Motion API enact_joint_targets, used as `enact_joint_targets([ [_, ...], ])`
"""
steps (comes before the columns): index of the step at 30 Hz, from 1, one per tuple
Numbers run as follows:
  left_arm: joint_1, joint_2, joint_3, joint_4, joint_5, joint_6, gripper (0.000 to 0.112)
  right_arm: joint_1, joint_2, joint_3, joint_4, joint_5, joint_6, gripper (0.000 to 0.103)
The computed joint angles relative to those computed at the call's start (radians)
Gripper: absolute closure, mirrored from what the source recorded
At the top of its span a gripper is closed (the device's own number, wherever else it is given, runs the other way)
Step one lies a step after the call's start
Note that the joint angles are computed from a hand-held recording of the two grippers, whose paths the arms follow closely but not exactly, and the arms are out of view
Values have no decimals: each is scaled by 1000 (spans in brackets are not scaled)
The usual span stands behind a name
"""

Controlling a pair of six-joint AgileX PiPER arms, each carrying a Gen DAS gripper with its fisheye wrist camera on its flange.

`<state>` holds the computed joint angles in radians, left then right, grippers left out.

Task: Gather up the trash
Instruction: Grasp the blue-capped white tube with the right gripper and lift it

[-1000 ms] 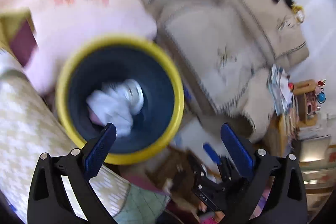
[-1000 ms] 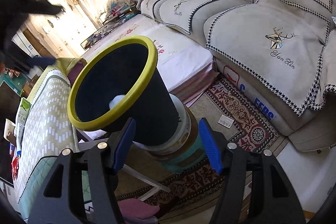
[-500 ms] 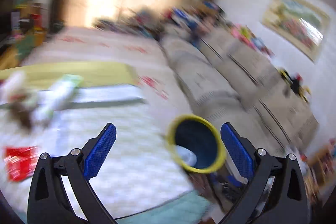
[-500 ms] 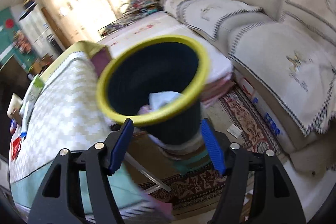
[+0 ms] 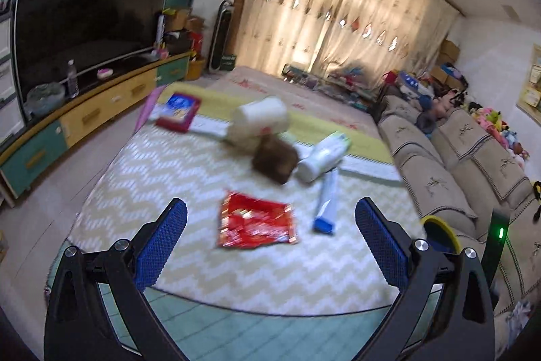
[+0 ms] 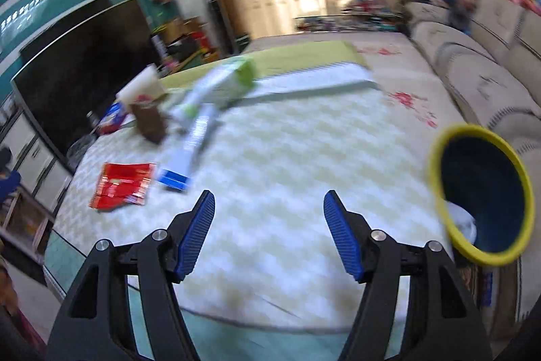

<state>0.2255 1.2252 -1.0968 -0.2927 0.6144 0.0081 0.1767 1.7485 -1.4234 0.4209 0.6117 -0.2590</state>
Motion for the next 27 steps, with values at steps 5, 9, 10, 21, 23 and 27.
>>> enact_joint_targets([
  [5,94,16,72,-197,-12,214,14,142,175,-268,-208,85,237,39],
  [9,125,26,86,-260,-15,285,14,195,323,-484,-292,206,330,47],
  [10,135,22,89,-270,-8,295,14,210,378,-571,-329,256,360,48],
  [21,142,25,117,-279,0,311,14,273,678,-1058,-422,517,433,67],
  [23,118,19,120,-255,-3,286,14,269,670,-1041,-406,503,427,79],
  [27,72,5,123,-210,-3,242,14,247,575,-871,-340,411,388,86],
])
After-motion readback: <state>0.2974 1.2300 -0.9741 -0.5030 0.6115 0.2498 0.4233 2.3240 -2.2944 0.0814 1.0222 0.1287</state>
